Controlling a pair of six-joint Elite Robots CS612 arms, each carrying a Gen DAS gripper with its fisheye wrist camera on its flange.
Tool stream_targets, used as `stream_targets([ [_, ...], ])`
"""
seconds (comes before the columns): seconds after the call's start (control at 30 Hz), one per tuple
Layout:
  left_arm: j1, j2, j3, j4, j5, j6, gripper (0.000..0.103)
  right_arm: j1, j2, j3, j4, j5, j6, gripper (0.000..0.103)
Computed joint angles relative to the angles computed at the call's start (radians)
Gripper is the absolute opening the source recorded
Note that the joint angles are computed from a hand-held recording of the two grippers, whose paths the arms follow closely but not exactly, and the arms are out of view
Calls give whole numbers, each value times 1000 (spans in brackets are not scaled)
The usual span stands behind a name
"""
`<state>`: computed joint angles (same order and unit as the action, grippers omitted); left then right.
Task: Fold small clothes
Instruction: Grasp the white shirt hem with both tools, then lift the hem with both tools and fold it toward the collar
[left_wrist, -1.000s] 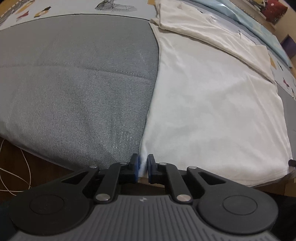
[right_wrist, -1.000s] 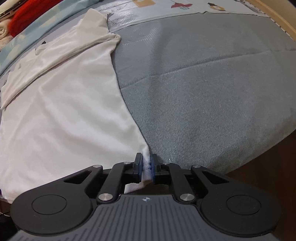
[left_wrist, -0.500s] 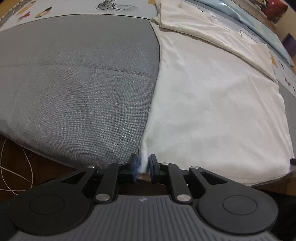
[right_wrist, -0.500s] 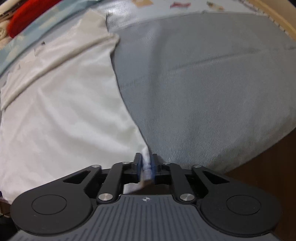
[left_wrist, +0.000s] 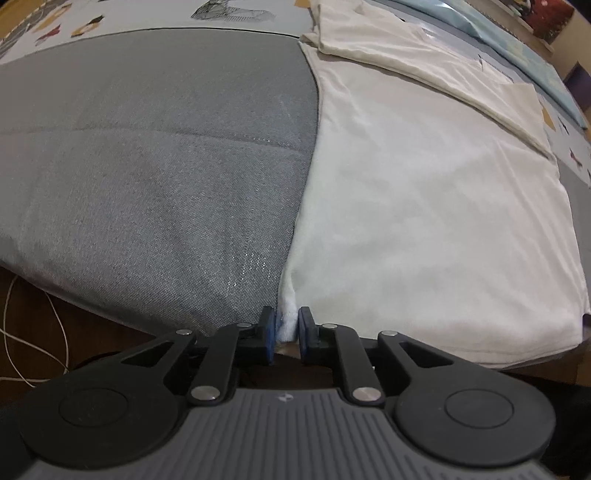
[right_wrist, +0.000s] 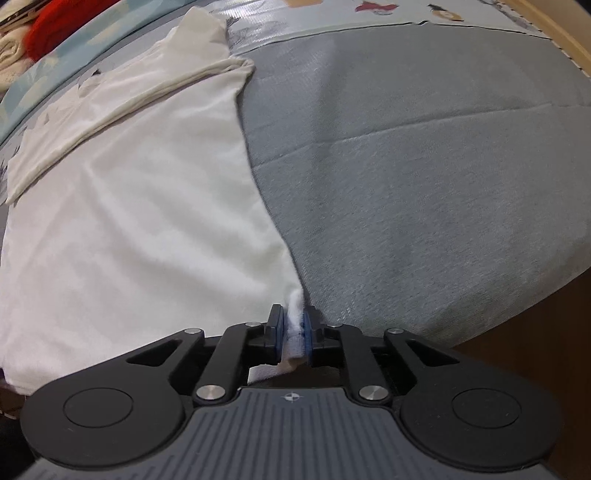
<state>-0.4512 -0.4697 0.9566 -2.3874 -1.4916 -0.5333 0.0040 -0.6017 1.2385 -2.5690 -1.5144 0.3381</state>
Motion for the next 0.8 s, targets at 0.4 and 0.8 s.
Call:
stream_targets([
  [0.4, -5, -43, 17, -57, 36, 93, 7, -10, -30, 40, -180, 22, -2, 5],
  [0.8, 4, -229, 257, -342, -36, 204, 6, -63, -180, 222, -437, 161, 23, 5],
])
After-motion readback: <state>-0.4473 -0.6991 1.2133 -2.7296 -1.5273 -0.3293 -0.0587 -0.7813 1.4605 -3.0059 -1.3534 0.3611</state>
